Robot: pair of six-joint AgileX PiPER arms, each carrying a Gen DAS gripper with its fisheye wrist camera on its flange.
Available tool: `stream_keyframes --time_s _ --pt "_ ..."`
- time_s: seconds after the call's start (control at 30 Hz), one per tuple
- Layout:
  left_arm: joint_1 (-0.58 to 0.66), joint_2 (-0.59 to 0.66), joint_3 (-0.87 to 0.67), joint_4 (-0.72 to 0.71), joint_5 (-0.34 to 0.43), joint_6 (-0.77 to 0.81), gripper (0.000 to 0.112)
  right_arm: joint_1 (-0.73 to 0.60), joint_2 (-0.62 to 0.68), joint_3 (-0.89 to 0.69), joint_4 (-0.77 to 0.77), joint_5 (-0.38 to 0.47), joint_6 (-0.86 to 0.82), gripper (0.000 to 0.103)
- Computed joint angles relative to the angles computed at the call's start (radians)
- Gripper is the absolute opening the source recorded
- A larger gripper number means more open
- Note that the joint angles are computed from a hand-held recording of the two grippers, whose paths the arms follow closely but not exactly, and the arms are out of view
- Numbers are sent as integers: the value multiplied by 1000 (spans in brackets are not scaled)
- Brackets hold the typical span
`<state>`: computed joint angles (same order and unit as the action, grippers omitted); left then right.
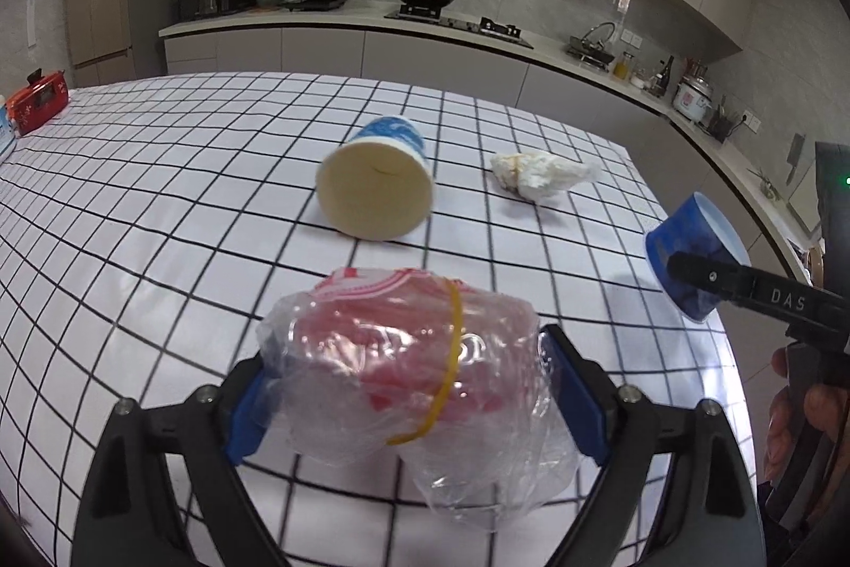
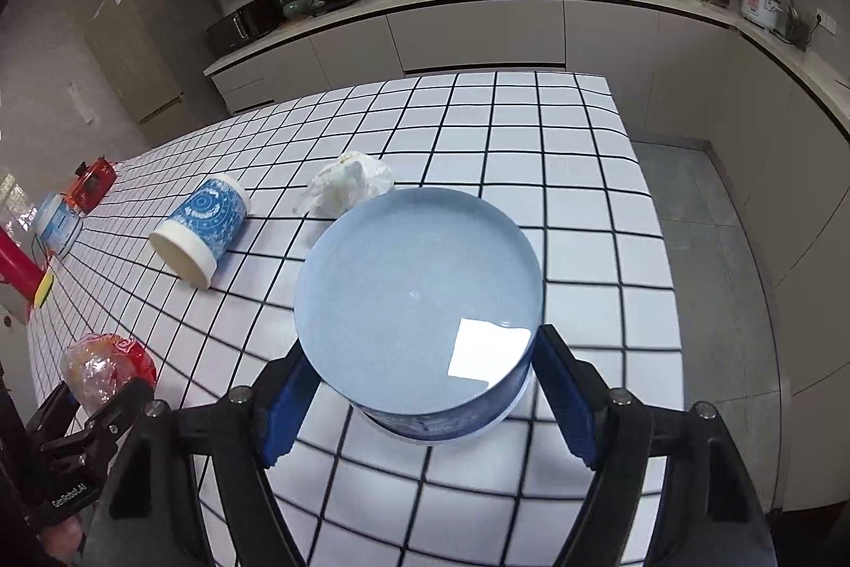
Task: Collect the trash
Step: 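Carry the clear bag and blue tin over the black bin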
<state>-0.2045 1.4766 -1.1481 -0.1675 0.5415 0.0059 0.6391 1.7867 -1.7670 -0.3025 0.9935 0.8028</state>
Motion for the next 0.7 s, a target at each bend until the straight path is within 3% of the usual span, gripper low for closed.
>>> stream_keyframes --time_s 0.3,0.7 --pt "-179 -95 65 227 -5 -288 90 26 -213 240 -37 -40 48 80" --pt "-409 -151 96 493 37 -629 90 34 -449 448 -63 -26 84 80"
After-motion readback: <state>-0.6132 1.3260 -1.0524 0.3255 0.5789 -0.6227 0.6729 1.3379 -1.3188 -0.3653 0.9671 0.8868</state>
